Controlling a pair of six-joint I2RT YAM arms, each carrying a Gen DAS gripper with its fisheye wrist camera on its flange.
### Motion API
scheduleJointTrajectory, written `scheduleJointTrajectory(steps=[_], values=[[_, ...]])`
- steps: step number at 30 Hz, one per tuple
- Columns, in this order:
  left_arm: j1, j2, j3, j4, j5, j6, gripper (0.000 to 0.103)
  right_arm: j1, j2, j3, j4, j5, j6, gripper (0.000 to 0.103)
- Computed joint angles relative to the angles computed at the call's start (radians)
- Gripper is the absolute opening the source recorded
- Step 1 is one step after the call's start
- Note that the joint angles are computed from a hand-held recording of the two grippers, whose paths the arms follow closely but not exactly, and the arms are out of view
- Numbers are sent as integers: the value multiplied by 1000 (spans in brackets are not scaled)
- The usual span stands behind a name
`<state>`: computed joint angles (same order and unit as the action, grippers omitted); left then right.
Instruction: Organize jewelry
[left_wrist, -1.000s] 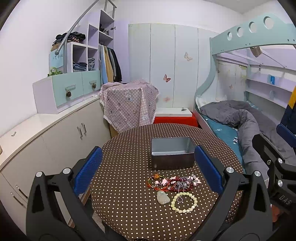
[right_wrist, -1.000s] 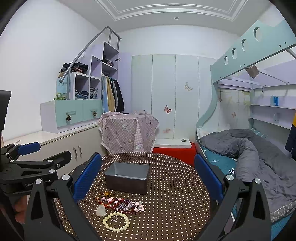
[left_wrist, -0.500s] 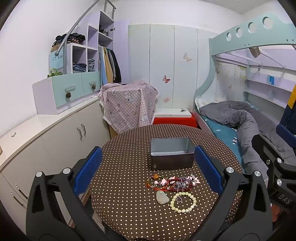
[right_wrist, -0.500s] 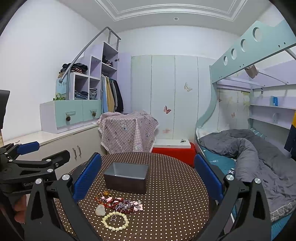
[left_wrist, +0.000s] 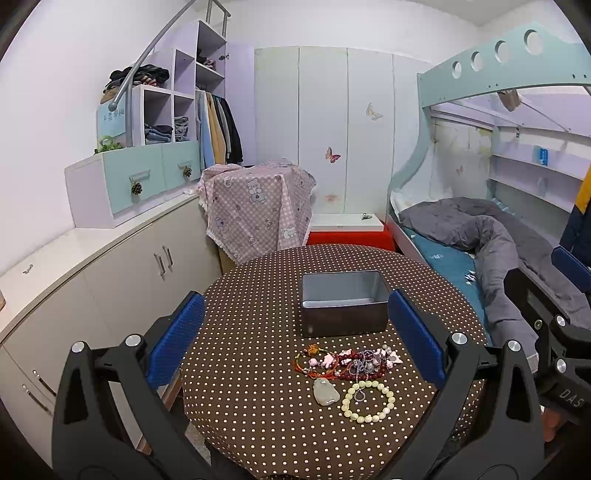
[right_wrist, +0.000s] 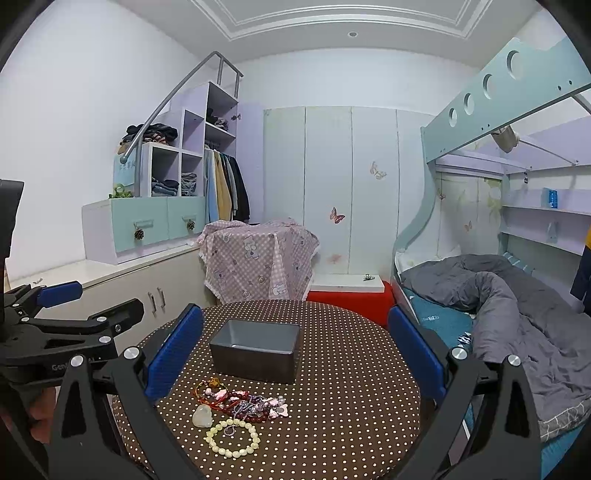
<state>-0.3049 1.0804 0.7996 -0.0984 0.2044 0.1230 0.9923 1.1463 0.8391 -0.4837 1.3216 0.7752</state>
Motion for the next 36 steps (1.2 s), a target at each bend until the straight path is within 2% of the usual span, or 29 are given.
scheduleJointTrajectory(steps=[14,36], values=[[4,5,4,-5,9,4,97,-11,-13,-8,36,-23,-44,96],[11,17,8,-6,25,7,97,-18,2,3,9,-38,-17,96]])
